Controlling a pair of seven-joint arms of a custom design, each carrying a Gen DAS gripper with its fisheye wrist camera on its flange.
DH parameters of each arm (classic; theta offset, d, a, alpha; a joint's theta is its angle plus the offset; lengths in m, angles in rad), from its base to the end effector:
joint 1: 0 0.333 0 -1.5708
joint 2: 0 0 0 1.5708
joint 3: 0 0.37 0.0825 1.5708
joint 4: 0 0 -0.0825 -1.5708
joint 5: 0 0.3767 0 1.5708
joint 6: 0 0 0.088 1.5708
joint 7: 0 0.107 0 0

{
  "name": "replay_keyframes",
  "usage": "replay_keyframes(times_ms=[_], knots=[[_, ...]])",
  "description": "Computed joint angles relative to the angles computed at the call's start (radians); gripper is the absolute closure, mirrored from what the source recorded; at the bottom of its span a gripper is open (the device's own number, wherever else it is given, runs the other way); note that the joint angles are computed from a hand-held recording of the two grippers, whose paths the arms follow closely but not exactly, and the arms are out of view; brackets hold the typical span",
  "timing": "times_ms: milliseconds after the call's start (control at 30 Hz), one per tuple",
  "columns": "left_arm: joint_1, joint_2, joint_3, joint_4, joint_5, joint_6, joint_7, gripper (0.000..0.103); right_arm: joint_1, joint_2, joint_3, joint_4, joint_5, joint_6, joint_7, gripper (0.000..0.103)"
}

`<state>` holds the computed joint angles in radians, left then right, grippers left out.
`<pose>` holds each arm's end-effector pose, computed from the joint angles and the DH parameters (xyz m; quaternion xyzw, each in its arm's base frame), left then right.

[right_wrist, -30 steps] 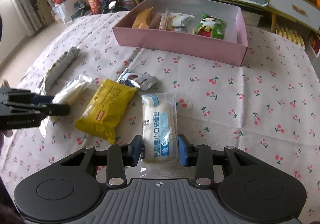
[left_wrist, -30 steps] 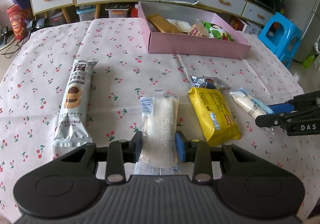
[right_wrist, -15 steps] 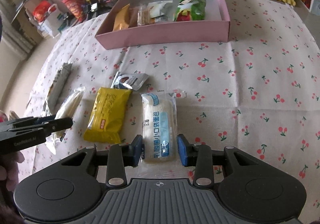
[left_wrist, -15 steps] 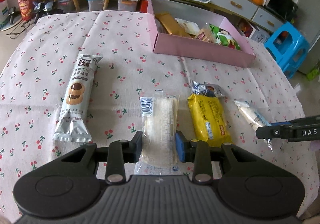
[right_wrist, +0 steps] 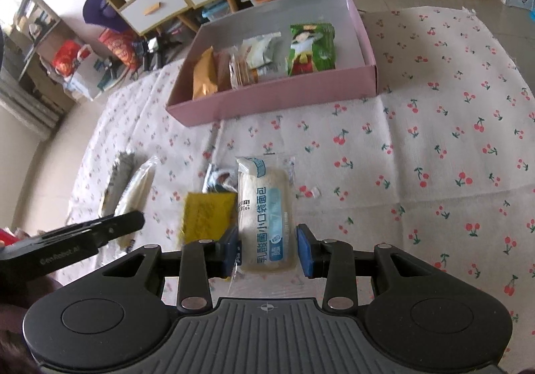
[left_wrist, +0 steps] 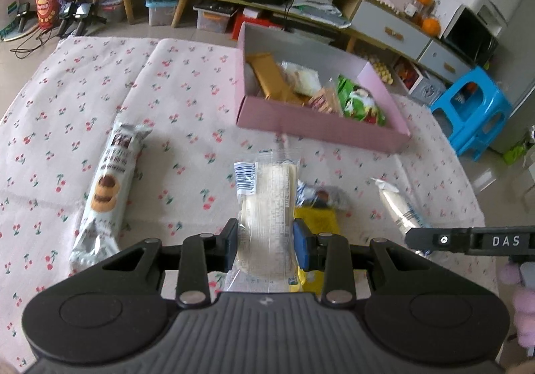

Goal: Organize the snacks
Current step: 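Carry both bread packets over the pink box and open both tools to release them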

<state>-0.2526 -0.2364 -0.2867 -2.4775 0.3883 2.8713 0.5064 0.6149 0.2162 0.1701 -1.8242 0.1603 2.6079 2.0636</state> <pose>0.3914 -0.2678 0.4986 -0.7229 0.6101 -0.2959 0.1330 0.4793 0.4599 0.5384 -0.7298 0.6193 0.0337 0.2876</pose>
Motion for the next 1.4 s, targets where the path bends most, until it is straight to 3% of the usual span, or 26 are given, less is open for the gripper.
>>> replay_keyframes(times_ms=[400, 633, 1000, 1133, 1233, 1400], knots=[[0.039, 0.065, -0.012, 0.076, 0.062, 0.057, -0.115, 0.072, -0.004, 0.046, -0.019, 0.059, 0.018, 0.090, 0.083, 0.067], [0.070, 0.115, -0.021, 0.128, 0.169, 0.087, -0.241, 0.072, 0.000, 0.090, -0.035, 0.094, 0.027, 0.172, 0.122, 0.067], [0.093, 0.185, 0.004, 0.193, 0.425, 0.146, -0.536, 0.072, 0.005, 0.186, -0.048, 0.153, 0.092, 0.361, 0.148, 0.067], [0.081, 0.207, 0.022, 0.224, 0.525, 0.135, -0.669, 0.072, 0.013, 0.231, -0.060, 0.201, 0.105, 0.386, 0.144, 0.067], [0.069, 0.221, 0.040, 0.233, 0.560, 0.154, -0.745, 0.072, 0.045, 0.259, -0.105, 0.239, 0.082, 0.384, 0.169, 0.067], [0.051, 0.246, 0.064, 0.256, 0.509, 0.152, -0.695, 0.072, 0.033, 0.309, -0.097, 0.297, 0.098, 0.409, 0.158, 0.067]])
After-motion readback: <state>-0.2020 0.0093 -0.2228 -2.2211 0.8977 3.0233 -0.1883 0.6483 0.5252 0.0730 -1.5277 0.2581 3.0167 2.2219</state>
